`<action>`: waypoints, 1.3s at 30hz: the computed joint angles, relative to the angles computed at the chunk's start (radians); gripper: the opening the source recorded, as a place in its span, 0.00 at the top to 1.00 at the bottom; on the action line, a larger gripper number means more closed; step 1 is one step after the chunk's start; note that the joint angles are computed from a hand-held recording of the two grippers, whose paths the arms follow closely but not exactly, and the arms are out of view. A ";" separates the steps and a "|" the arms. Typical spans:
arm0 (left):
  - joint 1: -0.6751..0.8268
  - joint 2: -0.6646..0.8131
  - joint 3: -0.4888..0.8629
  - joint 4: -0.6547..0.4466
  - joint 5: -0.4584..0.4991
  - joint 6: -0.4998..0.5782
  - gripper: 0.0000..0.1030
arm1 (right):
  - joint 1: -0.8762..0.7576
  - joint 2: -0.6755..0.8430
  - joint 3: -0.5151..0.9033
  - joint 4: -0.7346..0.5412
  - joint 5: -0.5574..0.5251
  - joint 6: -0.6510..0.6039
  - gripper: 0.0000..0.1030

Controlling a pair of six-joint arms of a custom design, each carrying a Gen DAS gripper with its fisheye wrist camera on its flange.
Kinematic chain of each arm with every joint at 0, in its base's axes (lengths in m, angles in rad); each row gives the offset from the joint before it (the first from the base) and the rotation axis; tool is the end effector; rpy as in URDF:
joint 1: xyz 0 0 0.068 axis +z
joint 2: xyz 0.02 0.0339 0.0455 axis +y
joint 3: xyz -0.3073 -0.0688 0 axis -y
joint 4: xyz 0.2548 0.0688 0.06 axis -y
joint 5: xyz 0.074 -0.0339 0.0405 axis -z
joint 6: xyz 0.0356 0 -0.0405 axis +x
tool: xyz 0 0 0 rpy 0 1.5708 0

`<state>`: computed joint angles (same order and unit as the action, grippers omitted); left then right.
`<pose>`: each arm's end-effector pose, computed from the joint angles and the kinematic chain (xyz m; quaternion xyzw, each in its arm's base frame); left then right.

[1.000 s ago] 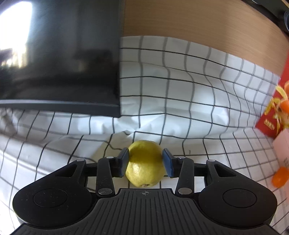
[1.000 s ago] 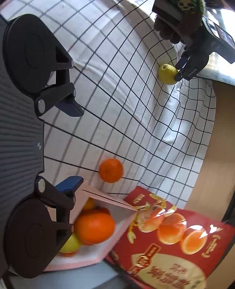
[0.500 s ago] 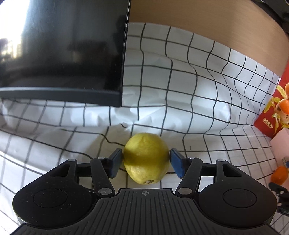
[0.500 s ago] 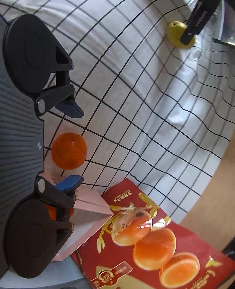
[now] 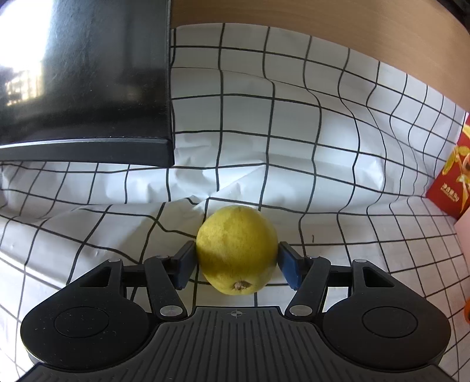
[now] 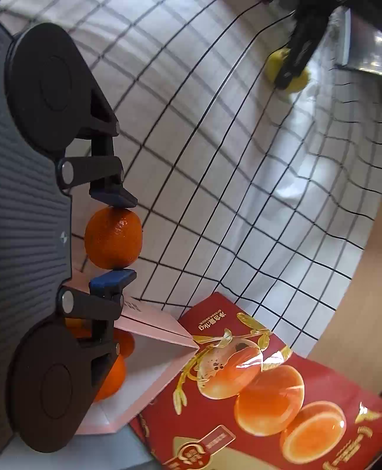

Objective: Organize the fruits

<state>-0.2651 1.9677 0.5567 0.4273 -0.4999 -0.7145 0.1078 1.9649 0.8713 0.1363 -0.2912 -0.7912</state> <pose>0.2910 -0.0613 0.0673 -0.2764 0.8882 0.0770 0.3588 0.3673 0.0500 0.1101 -0.4493 0.8305 0.0302 0.3278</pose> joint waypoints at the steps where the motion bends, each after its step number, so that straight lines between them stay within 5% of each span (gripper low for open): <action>1: -0.005 -0.006 0.003 -0.020 -0.004 -0.009 0.37 | -0.013 -0.019 0.001 -0.042 -0.040 0.007 0.56; 8: -0.118 -0.065 -0.046 -0.068 -0.053 -0.103 0.37 | -0.079 -0.127 -0.083 -0.179 -0.250 -0.036 0.56; 17: -0.380 -0.142 -0.109 -0.111 -0.041 -0.323 0.37 | -0.129 -0.116 -0.186 -0.139 -0.303 -0.097 0.56; 23: -0.582 -0.128 -0.074 -0.129 -0.010 -0.466 0.37 | -0.229 -0.119 -0.186 -0.224 -0.368 -0.211 0.56; 39: -0.655 -0.094 0.061 -0.294 0.023 -0.477 0.37 | -0.373 -0.109 -0.225 -0.249 -0.383 -0.308 0.34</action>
